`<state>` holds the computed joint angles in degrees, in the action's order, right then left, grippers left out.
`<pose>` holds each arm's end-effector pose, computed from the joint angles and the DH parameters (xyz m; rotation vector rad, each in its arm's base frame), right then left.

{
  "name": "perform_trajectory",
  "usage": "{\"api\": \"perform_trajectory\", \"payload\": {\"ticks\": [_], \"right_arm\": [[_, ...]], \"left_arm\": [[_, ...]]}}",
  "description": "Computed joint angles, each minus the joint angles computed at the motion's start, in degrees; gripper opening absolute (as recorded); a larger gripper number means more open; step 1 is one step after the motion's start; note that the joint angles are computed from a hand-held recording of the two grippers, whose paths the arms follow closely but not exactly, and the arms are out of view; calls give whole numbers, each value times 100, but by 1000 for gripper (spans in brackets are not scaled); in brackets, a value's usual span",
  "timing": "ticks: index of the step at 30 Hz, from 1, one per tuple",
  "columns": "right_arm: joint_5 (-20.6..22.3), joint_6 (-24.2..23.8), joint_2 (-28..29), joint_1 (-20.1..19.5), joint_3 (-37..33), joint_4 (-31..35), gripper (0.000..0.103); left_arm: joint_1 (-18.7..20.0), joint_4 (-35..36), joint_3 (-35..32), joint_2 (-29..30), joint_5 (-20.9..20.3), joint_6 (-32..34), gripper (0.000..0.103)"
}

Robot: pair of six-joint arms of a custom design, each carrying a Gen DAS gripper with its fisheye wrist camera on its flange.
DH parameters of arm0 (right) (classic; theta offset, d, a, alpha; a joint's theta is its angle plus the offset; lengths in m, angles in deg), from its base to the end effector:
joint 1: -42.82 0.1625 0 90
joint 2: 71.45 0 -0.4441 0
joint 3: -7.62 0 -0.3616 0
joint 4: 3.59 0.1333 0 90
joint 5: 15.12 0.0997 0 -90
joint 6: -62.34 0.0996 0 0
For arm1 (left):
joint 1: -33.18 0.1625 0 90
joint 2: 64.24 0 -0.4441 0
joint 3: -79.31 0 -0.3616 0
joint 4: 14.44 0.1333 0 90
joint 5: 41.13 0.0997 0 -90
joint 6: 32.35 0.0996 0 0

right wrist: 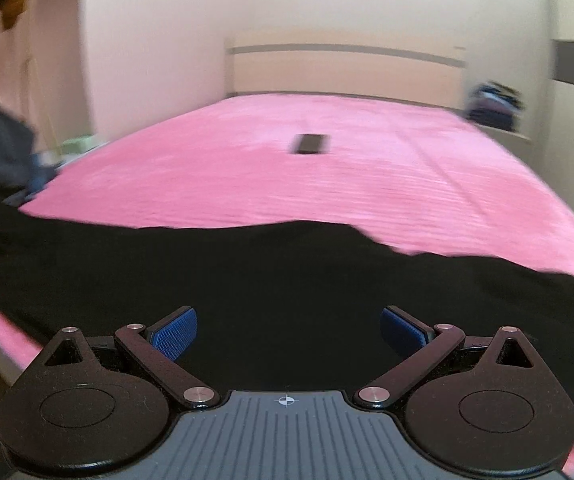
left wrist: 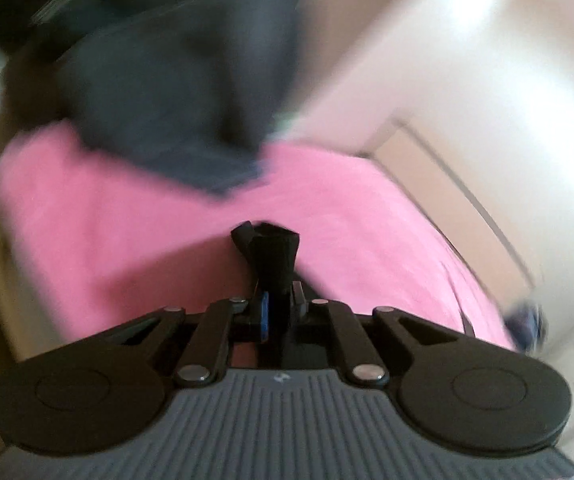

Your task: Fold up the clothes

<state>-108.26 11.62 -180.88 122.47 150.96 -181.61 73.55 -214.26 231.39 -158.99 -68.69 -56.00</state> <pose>0.0734 -0.3096 0.4020 0.8037 -2.2843 1.0314 -0.0513 -0.3344 0.3517 -0.1465 2.2987 -1.6713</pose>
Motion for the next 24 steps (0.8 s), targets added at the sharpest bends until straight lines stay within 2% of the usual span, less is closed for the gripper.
{"api": "perform_trajectory", "payload": {"ticks": [3, 5, 7, 10, 12, 15, 17, 20, 22, 24], "right_arm": [[423, 49, -665, -771, -50, 310, 100], [782, 35, -1115, -1343, -103, 601, 100], [1241, -46, -1520, -1980, -134, 855, 100], [1984, -116, -2073, -3000, -219, 1398, 100], [2579, -270, -2453, -3720, -278, 1889, 100], [3585, -813, -3067, -4800, -314, 2807, 100], [3911, -1125, -3282, -5179, -316, 3298, 100], [3786, -1030, -3193, -5045, -261, 3340, 100], [3428, -679, -2923, -4558, -197, 2948, 100], [3267, -591, -2774, -4208, -169, 2819, 100]], "left_arm": [[-983, -496, -259, 1002, 240, 1538, 5], [-1541, -970, -413, 1867, -2, 2609, 5], [-1989, -963, -467, 2550, -491, 3077, 5], [-2347, 129, -635, 3459, -1537, 2891, 6], [-2446, 748, -822, 4240, -2014, 2986, 6], [-2714, 900, -979, 5301, -1932, 3088, 6], [-2891, 826, -986, 5615, -1632, 3089, 6], [-2904, 928, -1064, 5633, -1543, 3134, 6], [-2921, 690, -1050, 5652, -1346, 3462, 6], [-3056, 559, -1064, 5778, -1186, 3971, 6]]}}
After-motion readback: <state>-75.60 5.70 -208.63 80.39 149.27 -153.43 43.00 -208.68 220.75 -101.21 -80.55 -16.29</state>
